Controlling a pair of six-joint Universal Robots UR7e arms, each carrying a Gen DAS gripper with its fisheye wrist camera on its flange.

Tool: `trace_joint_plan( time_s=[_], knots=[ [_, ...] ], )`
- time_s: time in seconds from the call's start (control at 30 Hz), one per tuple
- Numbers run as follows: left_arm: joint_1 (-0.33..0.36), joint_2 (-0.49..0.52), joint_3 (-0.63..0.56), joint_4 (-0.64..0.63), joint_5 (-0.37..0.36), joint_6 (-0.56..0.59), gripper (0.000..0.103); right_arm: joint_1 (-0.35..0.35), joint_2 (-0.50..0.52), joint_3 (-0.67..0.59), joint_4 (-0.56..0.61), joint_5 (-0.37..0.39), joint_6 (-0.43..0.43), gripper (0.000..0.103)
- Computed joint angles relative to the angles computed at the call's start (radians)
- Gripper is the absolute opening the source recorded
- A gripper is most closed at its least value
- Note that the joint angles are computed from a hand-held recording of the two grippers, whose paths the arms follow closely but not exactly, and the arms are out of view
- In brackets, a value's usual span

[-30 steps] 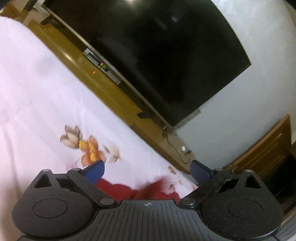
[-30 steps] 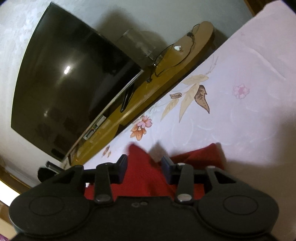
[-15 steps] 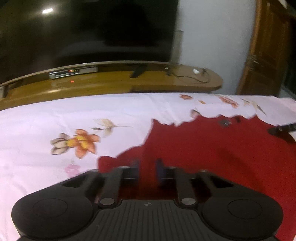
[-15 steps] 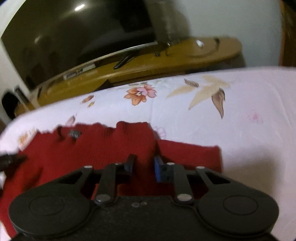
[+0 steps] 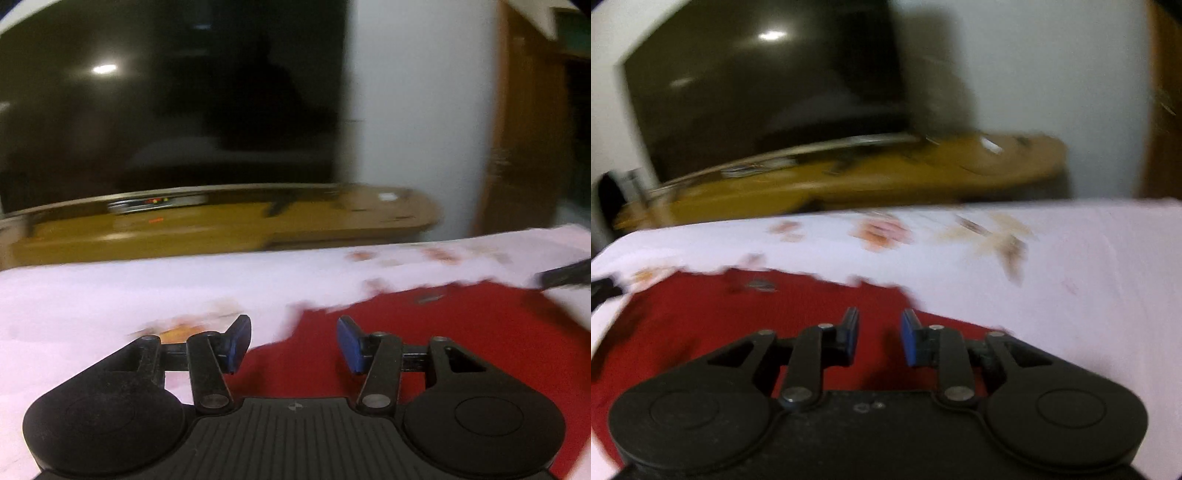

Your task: Fold small clothes

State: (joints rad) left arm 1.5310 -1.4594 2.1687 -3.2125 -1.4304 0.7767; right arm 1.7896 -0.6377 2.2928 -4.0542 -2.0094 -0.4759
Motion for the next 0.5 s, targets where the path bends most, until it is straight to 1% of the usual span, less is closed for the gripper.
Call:
trace_joint_plan(
  time_s=[0.1, 0.13, 0.17, 0.2, 0.23, 0.27, 0.3, 0.33, 0.37, 0.4, 0.43, 0.47, 0.5],
  knots=[
    [-0.046, -0.005, 0.025, 0.135, -0.066, 0.006, 0.051, 0.039, 0.039, -0.051, 0.128, 0.063, -0.048, 0.026],
    [-0.056, -0.002, 0.035, 0.161, -0.065, 0.014, 0.051, 0.048, 0.056, -0.07, 0.17, 0.073, -0.051, 0.027],
    [-0.066, 0.008, 0.05, 0.16, -0.038, 0.033, 0.051, 0.054, 0.072, -0.083, 0.204, 0.082, -0.056, 0.027],
    [-0.07, 0.022, 0.06, 0.141, 0.004, 0.05, 0.051, 0.057, 0.09, -0.092, 0.219, 0.079, -0.073, 0.029],
    [-0.068, 0.043, 0.06, 0.121, 0.061, 0.075, 0.051, 0.062, 0.111, -0.097, 0.209, 0.053, -0.099, 0.028],
    [-0.046, 0.058, 0.057, 0.088, 0.076, 0.084, 0.069, 0.067, 0.136, -0.103, 0.168, 0.006, -0.142, 0.028],
    [-0.014, 0.049, 0.043, 0.088, 0.05, 0.051, 0.074, 0.064, 0.157, -0.104, 0.087, -0.045, -0.171, 0.028],
    [0.021, 0.037, 0.016, 0.13, 0.005, 0.008, 0.074, 0.058, 0.167, -0.104, 0.021, -0.096, -0.171, 0.028],
    [0.031, 0.026, 0.009, 0.141, -0.006, 0.007, 0.074, 0.027, 0.148, -0.088, -0.019, -0.121, -0.146, 0.025],
    [0.035, 0.02, 0.008, 0.135, -0.007, 0.026, 0.074, -0.007, 0.109, -0.051, -0.017, -0.104, -0.089, 0.023],
    [0.036, 0.016, 0.011, 0.135, -0.007, 0.04, 0.074, -0.044, 0.067, -0.014, -0.001, -0.051, -0.058, 0.022],
    [0.036, 0.012, 0.017, 0.128, -0.006, 0.045, 0.074, -0.053, 0.053, 0.0, 0.004, -0.041, -0.069, 0.022],
    [0.032, 0.007, 0.025, 0.115, -0.001, 0.042, 0.074, -0.041, 0.058, -0.007, 0.003, -0.061, -0.087, 0.022]
  ],
)
